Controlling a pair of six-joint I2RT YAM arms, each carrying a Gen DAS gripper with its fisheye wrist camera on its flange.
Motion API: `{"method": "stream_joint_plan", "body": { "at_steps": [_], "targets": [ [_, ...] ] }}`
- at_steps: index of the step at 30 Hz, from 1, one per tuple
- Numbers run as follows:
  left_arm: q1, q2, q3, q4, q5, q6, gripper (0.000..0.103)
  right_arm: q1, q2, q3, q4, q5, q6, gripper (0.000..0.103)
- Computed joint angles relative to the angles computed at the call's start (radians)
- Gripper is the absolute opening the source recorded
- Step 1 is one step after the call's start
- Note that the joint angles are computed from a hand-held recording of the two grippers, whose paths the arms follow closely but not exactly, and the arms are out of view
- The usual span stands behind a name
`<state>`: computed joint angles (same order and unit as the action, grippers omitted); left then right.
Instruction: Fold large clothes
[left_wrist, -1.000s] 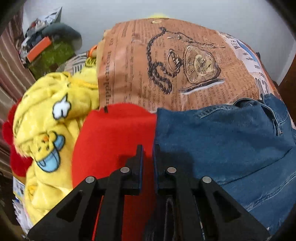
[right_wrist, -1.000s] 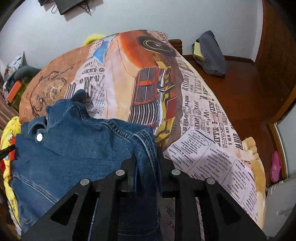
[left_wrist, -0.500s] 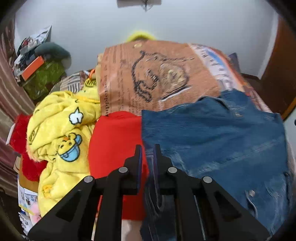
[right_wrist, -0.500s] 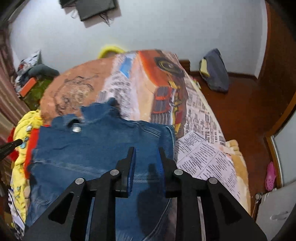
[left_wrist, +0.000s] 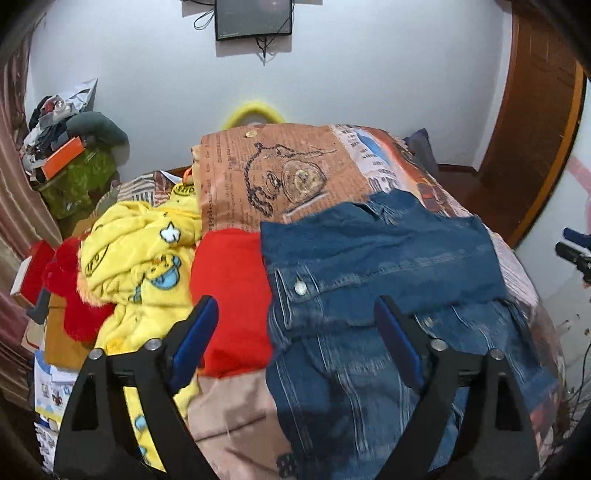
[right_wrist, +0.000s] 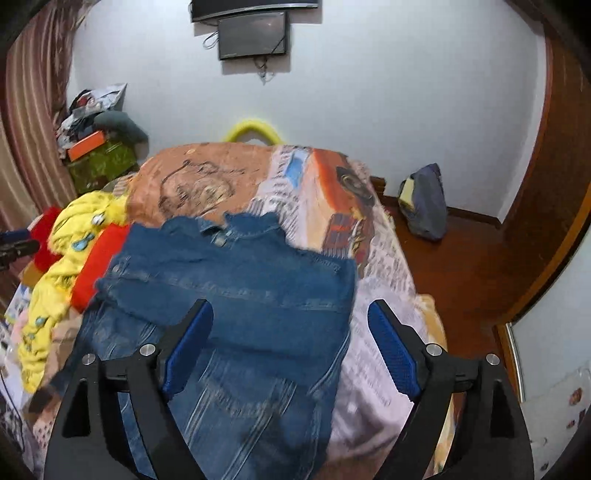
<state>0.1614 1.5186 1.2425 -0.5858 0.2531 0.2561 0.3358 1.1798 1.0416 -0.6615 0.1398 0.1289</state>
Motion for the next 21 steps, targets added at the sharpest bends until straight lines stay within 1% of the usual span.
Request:
{"method": "stream_joint_plan", "body": {
  "at_steps": [3, 5, 8, 12, 15, 18, 21],
  "targets": [
    [0.045, -0.055, -0.075, -0.016, 0.039, 0.038, 0.093, 0.045, -0.029, -0.046, -0.014, 0.022, 0.025, 0.084],
    [0.066, -0.076, -0.122, -0.026, 0.036, 0.069, 0.093, 0.062, -0.043, -0.083, -0.011, 0.025, 0.044, 0.084],
    [0.111, -0.088, -0.198, -0.020, 0.060, 0.097, 0.093, 0.057, -0.054, -0.129, -0.025, -0.001, 0.077, 0.084],
    [0.188, -0.012, -0.253, -0.039, 0.130, 0.125, 0.093, 0.025, -0.101, -0.222, -0.021, -0.066, 0.126, 0.084],
    [0.210, 0.056, -0.280, -0.031, 0.129, 0.128, 0.093, 0.002, -0.115, -0.281, -0.023, -0.101, 0.148, 0.084],
    [0.226, 0.137, -0.300, -0.035, 0.156, 0.127, 0.093, -0.032, -0.121, -0.330, -0.024, -0.144, 0.153, 0.084],
    [0.220, 0.174, -0.338, -0.009, 0.165, 0.116, 0.093, -0.059, -0.138, -0.392, -0.013, -0.188, 0.163, 0.084]
  ]
}}
